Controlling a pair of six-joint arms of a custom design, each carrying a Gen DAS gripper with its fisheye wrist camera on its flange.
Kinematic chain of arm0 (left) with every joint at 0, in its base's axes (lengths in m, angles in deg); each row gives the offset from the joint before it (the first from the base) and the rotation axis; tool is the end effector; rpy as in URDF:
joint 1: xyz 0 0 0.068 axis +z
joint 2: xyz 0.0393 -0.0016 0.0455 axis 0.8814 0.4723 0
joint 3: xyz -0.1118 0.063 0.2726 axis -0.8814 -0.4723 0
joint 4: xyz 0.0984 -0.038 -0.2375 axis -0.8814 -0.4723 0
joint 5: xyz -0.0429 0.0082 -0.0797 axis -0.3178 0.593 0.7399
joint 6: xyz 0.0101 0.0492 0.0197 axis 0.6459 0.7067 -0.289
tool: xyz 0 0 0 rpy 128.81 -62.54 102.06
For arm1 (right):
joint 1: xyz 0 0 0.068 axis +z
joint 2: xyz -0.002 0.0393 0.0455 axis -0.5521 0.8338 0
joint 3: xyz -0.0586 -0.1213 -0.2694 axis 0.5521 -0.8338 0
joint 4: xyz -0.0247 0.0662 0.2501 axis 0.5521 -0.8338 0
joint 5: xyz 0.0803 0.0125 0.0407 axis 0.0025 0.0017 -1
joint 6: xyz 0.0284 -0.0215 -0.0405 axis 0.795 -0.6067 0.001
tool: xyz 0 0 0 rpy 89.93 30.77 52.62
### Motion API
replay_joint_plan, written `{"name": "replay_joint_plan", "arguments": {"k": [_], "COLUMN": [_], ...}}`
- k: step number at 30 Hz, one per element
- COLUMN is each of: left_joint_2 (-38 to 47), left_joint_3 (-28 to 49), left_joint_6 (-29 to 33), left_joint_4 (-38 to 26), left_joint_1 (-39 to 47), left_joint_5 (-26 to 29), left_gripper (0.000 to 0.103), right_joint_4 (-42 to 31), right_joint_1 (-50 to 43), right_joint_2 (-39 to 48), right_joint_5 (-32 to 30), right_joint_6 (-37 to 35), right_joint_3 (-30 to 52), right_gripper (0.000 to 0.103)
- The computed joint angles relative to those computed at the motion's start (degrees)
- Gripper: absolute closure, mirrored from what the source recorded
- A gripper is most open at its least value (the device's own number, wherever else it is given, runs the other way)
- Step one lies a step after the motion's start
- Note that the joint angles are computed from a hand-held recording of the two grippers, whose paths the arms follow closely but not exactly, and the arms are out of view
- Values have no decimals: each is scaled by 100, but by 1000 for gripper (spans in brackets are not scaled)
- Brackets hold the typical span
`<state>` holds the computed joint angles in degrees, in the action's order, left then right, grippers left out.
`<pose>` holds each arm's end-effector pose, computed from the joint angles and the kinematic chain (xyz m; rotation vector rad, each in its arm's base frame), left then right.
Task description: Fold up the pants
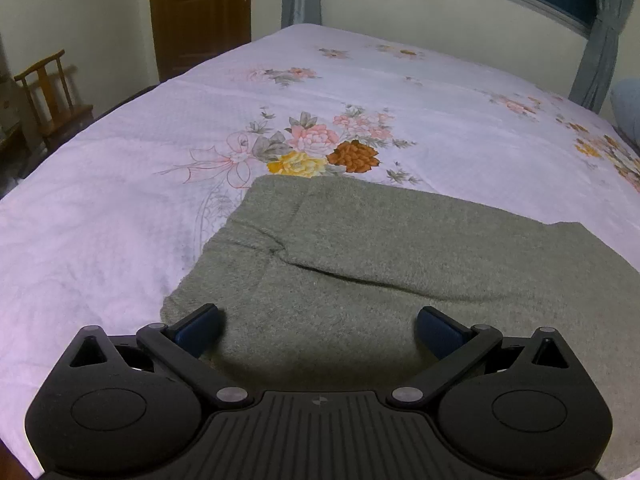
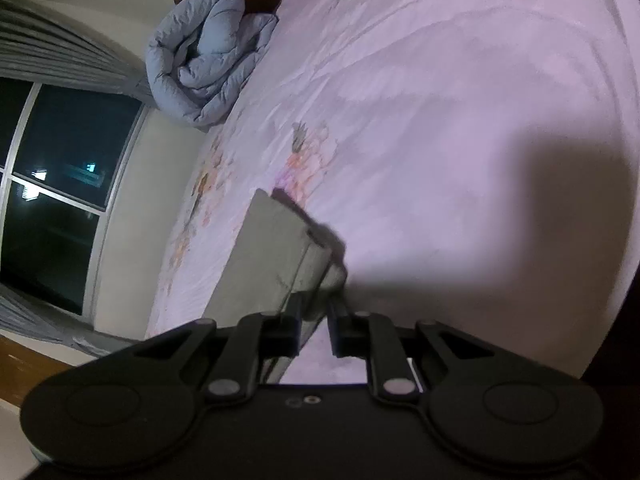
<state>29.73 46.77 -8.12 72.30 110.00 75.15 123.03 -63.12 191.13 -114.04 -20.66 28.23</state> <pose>0.1912 0.2039 0.1188 -0.7233 2.2993 0.2439 0.2910 -0.1373 0.0479 0.8758 2.0159 0.9306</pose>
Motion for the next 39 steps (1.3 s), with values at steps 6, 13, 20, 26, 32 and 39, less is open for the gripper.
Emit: {"name": "replay_joint_plan", "arguments": {"k": [6,13,20,26,32,39], "left_joint_2": [43,53,92,95,124,261], "left_joint_3": [-41,-38,-135,-142,-129,-74], "left_joint_6": [50,34,87,76,148,421], "left_joint_4": [93,101,277,295,272,276], "left_joint_1": [44,-12,24,-35,-25,40], "left_joint_5": [60,-16,22,-62,-79,-125], "left_gripper": [0,0,0,0,0,0], "right_joint_4": [488,928,1823,1885,902,-381], "right_joint_1": [-205,-61,-221,-155,192,11], "right_joint_2": [303,364,596,796,209,202], "right_joint_5": [-128,-208,-207,-287,137,141], "right_joint_6": [341,682,1217,1381,636,-471], "right_joint_3": [-192,-261,-616,-373,-87,343], "right_gripper": [103,103,96,96,103,103]}}
